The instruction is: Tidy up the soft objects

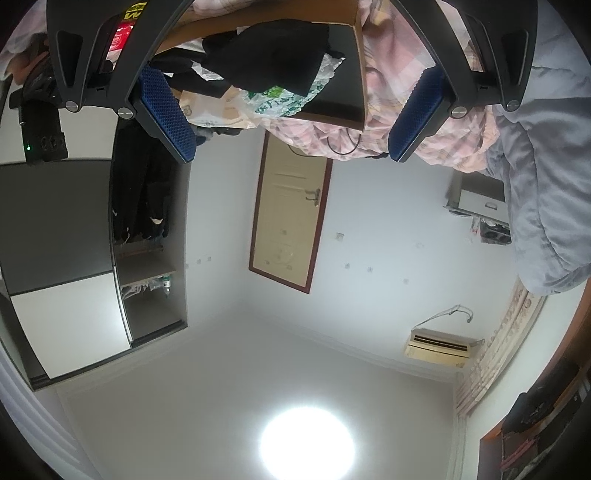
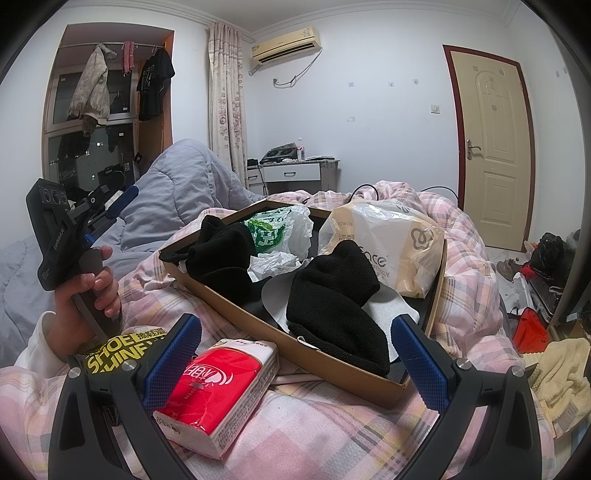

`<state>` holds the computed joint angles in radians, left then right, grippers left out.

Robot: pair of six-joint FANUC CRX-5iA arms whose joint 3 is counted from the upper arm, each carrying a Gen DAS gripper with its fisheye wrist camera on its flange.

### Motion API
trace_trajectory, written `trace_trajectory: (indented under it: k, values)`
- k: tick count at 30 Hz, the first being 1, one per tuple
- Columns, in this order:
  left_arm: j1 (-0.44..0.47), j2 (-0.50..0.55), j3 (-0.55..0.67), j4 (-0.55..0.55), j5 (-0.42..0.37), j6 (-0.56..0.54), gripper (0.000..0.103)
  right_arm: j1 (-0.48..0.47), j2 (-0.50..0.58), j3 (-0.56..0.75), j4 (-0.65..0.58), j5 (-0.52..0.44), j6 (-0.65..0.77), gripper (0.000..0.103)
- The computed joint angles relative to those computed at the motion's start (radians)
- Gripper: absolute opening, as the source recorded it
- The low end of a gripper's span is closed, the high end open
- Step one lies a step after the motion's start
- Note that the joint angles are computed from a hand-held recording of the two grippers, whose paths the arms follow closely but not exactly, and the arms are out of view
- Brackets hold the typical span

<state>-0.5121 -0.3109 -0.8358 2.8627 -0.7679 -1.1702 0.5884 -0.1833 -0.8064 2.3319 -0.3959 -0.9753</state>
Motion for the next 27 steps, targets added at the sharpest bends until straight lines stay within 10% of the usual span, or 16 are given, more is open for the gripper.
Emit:
trace_trajectory:
  k: [27]
  values:
    - [-0.061, -0.012, 0.024, 0.136, 0.043, -0.158, 0.103, -0.002, 0.0, 0.001, 0.001, 0.002, -0.001, 0.102]
